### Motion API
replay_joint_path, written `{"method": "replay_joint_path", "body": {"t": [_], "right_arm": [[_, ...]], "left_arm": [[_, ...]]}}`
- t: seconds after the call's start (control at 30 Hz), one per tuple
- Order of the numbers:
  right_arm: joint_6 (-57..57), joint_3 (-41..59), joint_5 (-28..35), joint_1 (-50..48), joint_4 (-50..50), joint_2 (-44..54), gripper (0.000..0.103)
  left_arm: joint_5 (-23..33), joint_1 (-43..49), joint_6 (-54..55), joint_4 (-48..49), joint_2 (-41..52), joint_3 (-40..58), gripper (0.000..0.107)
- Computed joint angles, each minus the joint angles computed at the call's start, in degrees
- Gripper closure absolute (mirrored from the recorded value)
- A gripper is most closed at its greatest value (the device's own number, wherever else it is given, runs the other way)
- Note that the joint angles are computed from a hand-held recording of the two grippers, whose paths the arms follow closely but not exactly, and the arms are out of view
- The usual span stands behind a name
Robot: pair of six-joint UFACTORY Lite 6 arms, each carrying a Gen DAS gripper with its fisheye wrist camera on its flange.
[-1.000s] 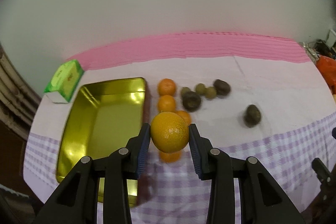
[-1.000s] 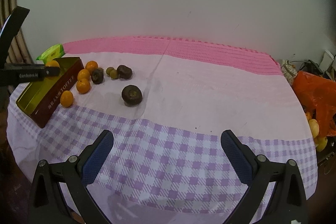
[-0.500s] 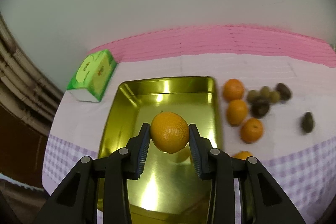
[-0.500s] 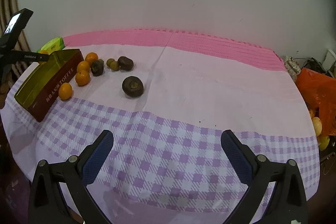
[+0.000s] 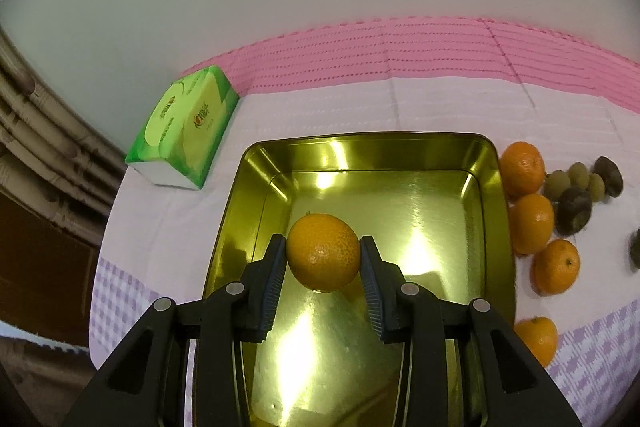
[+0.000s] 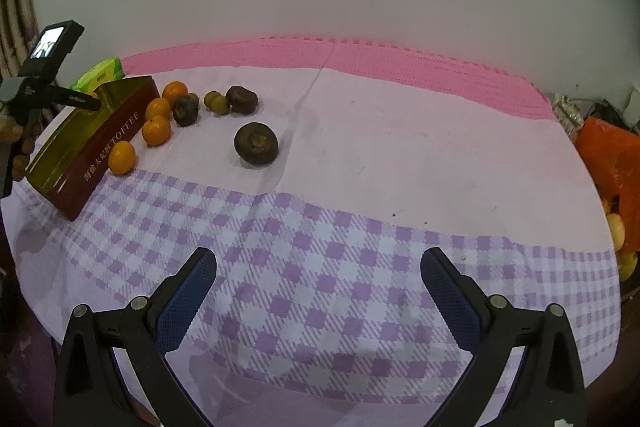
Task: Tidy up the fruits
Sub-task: 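Carry the orange over the gold tray and open the left gripper, then grasp the dark brown round fruit with the right gripper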
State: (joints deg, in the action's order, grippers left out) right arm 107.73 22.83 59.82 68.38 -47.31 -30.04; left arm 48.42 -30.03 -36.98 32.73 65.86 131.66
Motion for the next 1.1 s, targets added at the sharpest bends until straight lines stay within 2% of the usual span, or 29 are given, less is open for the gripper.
{"method": "replay_joint_path", "body": {"t": [0.2, 0.3, 0.43, 0.5, 0.57, 0.6, 0.63, 0.7, 0.8, 0.9, 1.1], "right_arm": [[-4.80, 1.34, -6.00, -6.73, -1.79, -0.92, 0.001], [-9.56, 3.56, -10.26, -11.86, -4.05, 0.47, 0.001], [-14.43, 6.43, -17.93, -19.06, -8.58, 5.20, 0.003], [-16.99, 8.36, -22.85, -23.48, -10.52, 9.12, 0.012], [-18.64, 10.20, -26.71, -27.15, -12.20, 12.84, 0.024], [-19.52, 11.09, -28.96, -29.18, -12.73, 14.61, 0.024], [-19.79, 11.97, -30.75, -30.95, -13.52, 16.38, 0.024], [-19.09, 12.65, -32.93, -32.88, -15.39, 18.25, 0.024], [-18.54, 14.17, -35.41, -34.76, -17.84, 21.16, 0.024], [-18.44, 15.67, -36.83, -35.70, -19.99, 24.40, 0.024], [-18.06, 18.19, -39.44, -37.86, -22.53, 29.79, 0.029]], "left_arm": [[1.28, -0.14, 0.12, 1.54, 2.32, 3.45, 0.068], [-0.45, 0.37, -0.84, 1.26, -0.16, -0.26, 0.066], [-6.95, 0.46, -8.59, 4.31, -11.29, -15.89, 0.066], [-10.02, -0.16, -12.86, 6.20, -18.22, -24.63, 0.065], [-11.85, -1.36, -17.30, 8.32, -25.30, -33.18, 0.057], [-12.48, -1.90, -18.87, 8.84, -28.20, -36.62, 0.046], [-13.64, -2.67, -21.51, 9.88, -32.57, -41.85, 0.041], [-14.69, -3.85, -25.31, 11.64, -38.31, -48.33, 0.041], [-15.18, -5.83, -30.39, 13.69, -46.26, -57.04, 0.039], [-13.28, -8.39, -37.37, 17.69, -52.30, -63.68, 0.039], [-9.33, -12.30, -44.99, 21.79, -59.24, -72.29, 0.039]]}}
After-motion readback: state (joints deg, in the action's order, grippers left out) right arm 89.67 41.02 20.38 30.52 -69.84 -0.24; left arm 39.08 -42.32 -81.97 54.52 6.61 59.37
